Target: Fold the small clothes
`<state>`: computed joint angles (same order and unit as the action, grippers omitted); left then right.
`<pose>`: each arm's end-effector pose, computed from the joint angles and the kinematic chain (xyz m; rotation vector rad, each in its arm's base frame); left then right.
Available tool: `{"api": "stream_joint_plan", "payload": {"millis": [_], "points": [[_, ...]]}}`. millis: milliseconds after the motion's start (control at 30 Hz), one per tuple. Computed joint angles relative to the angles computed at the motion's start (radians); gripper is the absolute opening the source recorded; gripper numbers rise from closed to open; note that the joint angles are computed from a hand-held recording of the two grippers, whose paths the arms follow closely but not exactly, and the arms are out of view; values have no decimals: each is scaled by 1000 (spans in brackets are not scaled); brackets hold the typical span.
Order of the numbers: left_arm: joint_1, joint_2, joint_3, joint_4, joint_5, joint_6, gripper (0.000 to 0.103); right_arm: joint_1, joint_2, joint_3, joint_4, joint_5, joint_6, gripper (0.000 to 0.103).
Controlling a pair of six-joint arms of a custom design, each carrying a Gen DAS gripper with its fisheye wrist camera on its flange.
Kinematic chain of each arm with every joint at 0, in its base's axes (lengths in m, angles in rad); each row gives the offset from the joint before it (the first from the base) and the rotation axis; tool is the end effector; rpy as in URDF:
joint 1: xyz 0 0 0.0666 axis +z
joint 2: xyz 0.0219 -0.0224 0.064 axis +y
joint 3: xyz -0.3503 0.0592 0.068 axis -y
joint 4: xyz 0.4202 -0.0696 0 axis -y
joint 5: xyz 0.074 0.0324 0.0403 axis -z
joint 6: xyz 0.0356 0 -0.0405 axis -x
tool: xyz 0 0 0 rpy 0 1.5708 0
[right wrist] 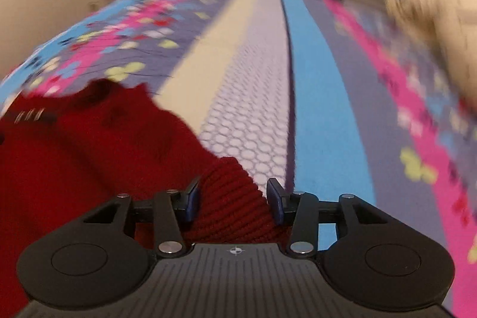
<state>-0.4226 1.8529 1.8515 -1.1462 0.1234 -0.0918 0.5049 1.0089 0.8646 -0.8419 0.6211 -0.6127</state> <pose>0.5905 -0.2708 0.3478 0.7301 2.6333 -0.2631 0.3299 0.1582 0.3169 0.3487 2.3043 -0.2612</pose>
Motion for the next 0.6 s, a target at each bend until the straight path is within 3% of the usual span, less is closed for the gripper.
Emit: {"api": "stream_joint_plan", "payload": {"millis": [100,233,433,500,600], "points": [[3,-5,-13,7,7,6,21,14,0,4,-1,15,4,51],[3,-4,-11,5,5,-14,21,-27,13,49,-29,-75,75,55],[1,0,-15,11,3,-5,24,-69,150,214,-186,-214,335,62],[3,1,-15,11,8,-7,25,-68,202,262,-241,-207,436,62],[5,7,-7,4,16,-15,25,-71,259,337,-339,-212,504,57]]}}
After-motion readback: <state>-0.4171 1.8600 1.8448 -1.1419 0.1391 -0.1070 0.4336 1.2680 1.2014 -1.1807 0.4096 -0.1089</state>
